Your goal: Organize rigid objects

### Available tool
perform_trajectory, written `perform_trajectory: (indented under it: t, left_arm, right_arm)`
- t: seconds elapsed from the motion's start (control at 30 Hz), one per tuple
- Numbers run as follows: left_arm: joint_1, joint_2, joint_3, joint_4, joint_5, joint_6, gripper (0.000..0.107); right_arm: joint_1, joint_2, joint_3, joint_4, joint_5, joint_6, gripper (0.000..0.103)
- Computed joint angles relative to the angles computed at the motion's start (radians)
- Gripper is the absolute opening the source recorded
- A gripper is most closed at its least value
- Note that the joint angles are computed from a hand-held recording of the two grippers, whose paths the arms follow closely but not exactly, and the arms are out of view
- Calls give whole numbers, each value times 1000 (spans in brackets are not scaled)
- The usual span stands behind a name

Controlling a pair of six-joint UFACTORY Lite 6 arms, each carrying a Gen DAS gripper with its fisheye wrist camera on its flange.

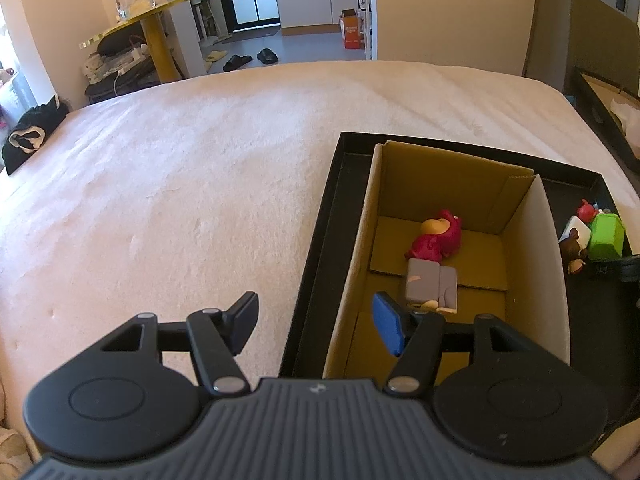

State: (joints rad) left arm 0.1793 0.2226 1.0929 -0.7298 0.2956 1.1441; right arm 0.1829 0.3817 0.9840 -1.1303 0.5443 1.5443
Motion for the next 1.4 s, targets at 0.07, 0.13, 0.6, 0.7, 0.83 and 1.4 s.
perform_trajectory:
  t: [0.07, 0.13, 0.6, 0.7, 0.83, 1.4]
  left_arm:
    - [-1, -3, -6, -8, -7, 11, 62]
    - [1, 0, -4, -9, -5, 10, 62]
    - [-7, 0, -7, 16, -16, -1, 62]
    - [-19, 5, -3, 58, -27, -41, 62]
    - [-41, 1, -15, 122, -58, -98, 62]
    - [-68, 18, -12, 293, -83, -260, 62]
  right_arm:
    - [-8, -27, -18, 6, -29, 7, 22]
    - [-15, -38, -25, 11, -42, -1, 18]
    - [86, -18, 28, -34, 107, 23, 60]
    - [65, -9, 22, -84, 93, 75, 60]
    - [19, -56, -6, -77, 15, 143, 60]
    - [-129, 4, 42, -8, -129, 184, 59]
